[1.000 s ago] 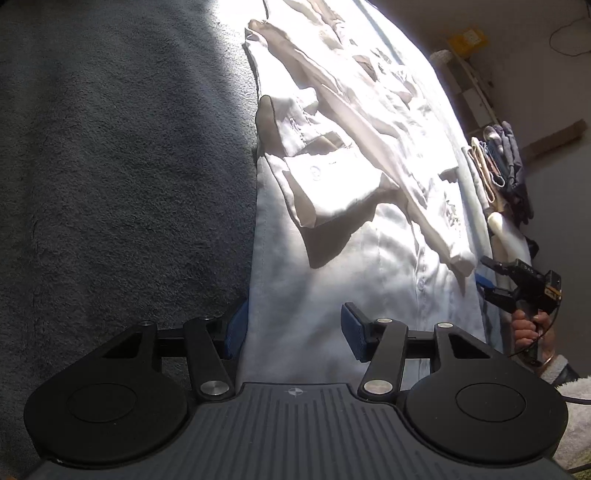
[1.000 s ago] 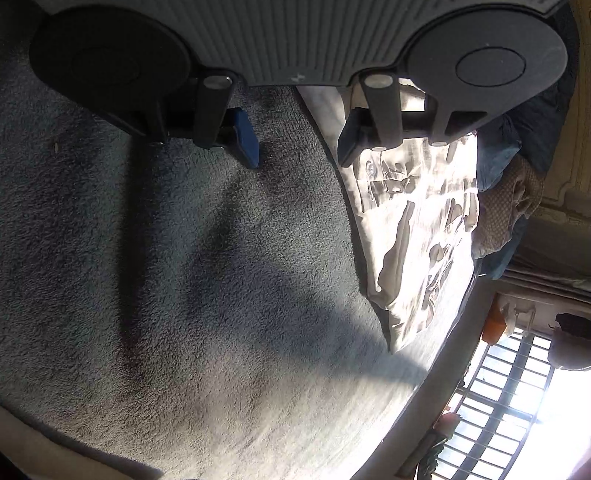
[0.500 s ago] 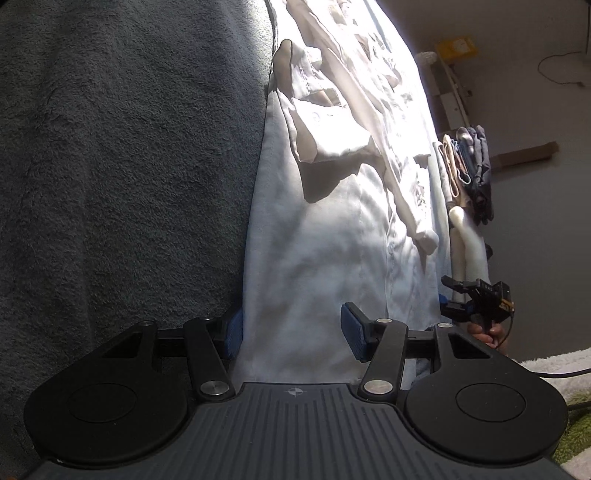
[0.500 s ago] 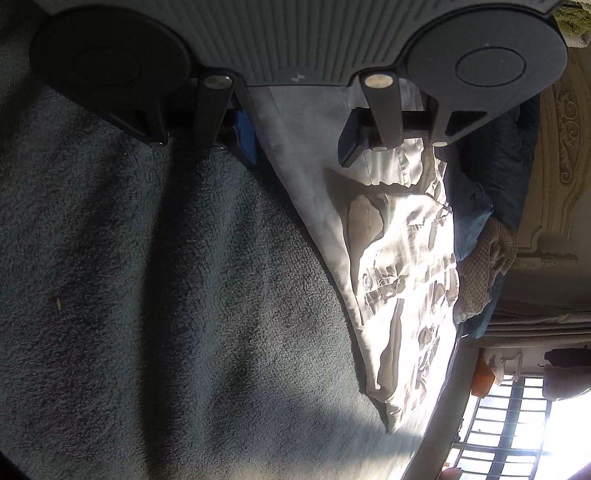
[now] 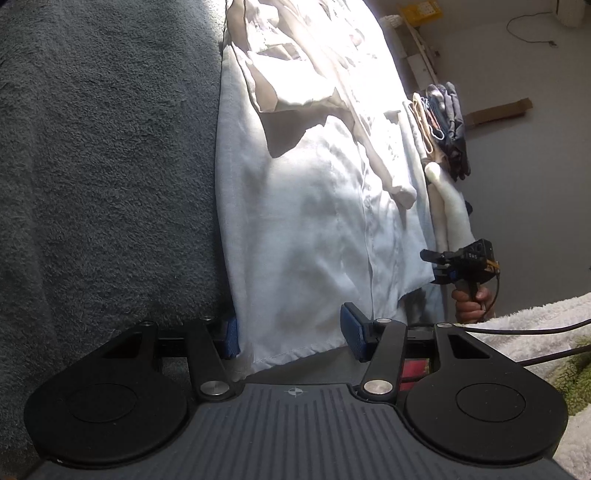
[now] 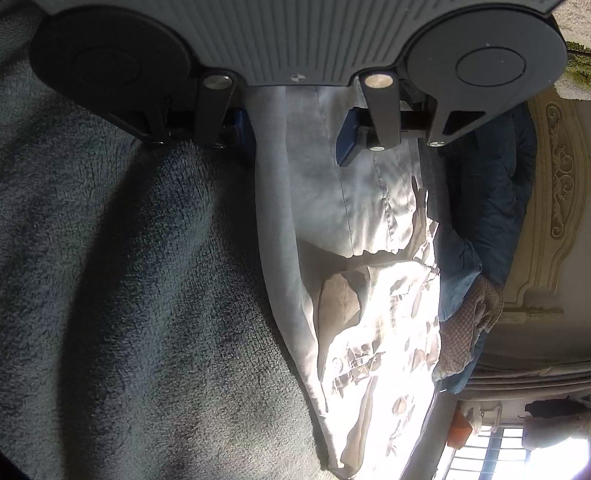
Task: Fold clothes
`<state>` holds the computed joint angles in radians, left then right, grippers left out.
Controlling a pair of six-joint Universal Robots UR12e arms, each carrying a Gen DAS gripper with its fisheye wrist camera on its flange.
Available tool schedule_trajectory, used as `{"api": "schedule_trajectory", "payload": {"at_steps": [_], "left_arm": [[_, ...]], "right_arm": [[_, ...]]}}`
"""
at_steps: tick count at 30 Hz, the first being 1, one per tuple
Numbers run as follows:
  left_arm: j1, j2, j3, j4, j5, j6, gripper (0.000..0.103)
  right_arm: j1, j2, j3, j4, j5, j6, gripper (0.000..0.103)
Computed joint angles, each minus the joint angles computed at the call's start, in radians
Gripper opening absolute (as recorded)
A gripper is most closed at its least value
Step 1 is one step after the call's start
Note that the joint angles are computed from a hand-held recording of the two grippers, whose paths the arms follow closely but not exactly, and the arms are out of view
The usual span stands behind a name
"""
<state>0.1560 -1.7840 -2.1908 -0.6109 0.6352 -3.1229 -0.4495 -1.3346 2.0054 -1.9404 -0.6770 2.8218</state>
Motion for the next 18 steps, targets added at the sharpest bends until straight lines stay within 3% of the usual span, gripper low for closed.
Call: {"api": "schedule_trajectory", "payload": {"at_steps": [8, 12, 15, 18], "left_arm": [[-0.014, -0.002, 0.005, 0.019, 0.009, 0.004, 0.052], [-0.020, -0.003, 0.009, 0.021, 0.020, 0.004, 0.037], [-0.025, -0.004, 0.009, 0.032, 0.031, -0.002, 0.022], [-0.031, -0.006, 0.008, 0.047, 0.041, -0.005, 0.016]], "right_arm": [[0.005, -0.005, 0.014, 0.018, 0.017, -0.032, 0.043], [0.018, 0.001, 0.014, 0.041, 0.022, -0.055, 0.033], [0.024, 0.002, 0.018, 0.052, 0.024, -0.066, 0.033], [0.030, 0.002, 0.026, 0.050, 0.035, -0.074, 0.032]]}}
